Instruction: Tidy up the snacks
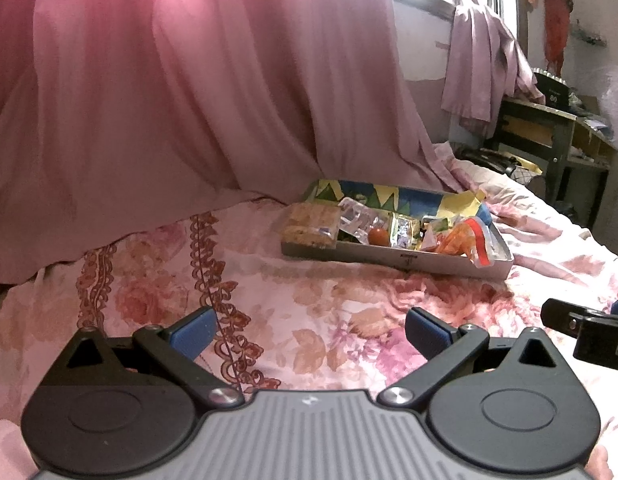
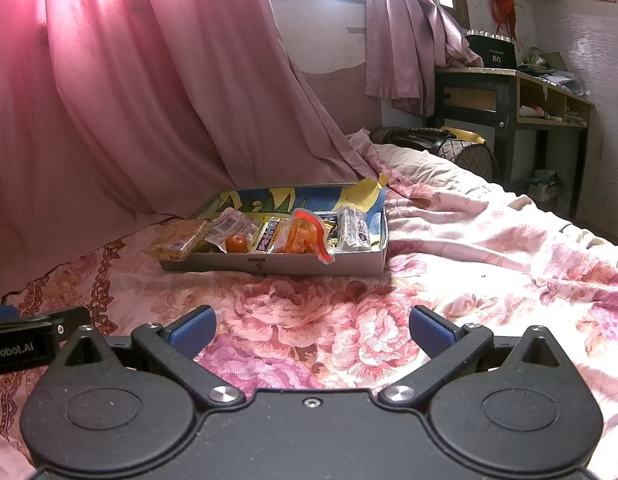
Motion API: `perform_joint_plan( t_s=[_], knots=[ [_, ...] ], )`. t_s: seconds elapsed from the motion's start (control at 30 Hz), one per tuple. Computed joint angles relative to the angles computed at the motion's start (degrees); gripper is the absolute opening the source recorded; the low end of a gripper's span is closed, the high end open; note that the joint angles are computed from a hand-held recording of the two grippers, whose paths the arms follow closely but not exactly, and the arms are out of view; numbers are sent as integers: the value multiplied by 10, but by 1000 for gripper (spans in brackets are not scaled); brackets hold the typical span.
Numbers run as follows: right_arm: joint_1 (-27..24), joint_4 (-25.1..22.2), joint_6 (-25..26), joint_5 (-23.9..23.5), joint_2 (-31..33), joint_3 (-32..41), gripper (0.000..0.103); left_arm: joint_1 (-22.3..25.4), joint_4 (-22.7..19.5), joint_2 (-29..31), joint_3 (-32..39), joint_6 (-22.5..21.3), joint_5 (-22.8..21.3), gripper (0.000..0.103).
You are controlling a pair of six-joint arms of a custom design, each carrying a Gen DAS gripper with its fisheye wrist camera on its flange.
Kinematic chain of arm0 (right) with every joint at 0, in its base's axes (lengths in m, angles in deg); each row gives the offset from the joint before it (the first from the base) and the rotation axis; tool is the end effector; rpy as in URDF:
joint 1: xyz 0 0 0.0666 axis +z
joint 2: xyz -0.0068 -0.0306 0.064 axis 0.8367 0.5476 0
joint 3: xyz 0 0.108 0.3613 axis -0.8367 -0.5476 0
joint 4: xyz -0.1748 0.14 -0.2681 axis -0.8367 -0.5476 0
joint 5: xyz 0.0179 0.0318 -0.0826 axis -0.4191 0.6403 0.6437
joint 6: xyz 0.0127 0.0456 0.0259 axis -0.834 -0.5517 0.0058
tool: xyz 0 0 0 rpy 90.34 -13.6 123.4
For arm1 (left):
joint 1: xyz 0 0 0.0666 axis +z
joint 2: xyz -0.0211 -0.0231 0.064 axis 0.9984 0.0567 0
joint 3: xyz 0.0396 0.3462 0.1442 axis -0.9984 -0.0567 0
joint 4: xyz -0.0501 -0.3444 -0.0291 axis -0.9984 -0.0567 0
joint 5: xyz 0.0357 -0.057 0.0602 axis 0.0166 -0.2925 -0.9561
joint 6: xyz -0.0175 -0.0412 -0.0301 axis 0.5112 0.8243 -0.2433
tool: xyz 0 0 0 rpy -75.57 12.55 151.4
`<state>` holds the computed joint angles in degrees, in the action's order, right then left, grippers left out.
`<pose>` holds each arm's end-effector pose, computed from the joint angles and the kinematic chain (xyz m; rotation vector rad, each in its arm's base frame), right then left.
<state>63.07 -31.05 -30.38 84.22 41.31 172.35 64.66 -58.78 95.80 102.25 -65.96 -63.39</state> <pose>0.6250 0.0715 0.4220 -0.0998 2.0974 0.2050 0.5881 -0.2201 0.4062 -0.2600 2.0835 0.1172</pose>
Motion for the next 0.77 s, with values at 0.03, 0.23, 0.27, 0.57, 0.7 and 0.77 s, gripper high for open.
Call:
perform_joint_plan(
  t_s=[0.03,0.23,0.27,0.57,0.7,0.77],
  knots=[
    [0,0,0,0,0,0,102,1,-7,2,4,5,1,103],
    [0,-1,0,0,1,1,102,4,-28,5,15,21,7,103],
    [0,-1,0,0,1,1,102,3,-27,4,14,19,6,103],
    [0,-3,0,0,1,4,102,4,-35,9,24,21,8,103],
    [1,1,0,1,0,-3,102,4,-34,9,24,20,9,103],
    [1,3,0,1,-2,-6,102,4,-37,10,26,21,10,103]
  ],
)
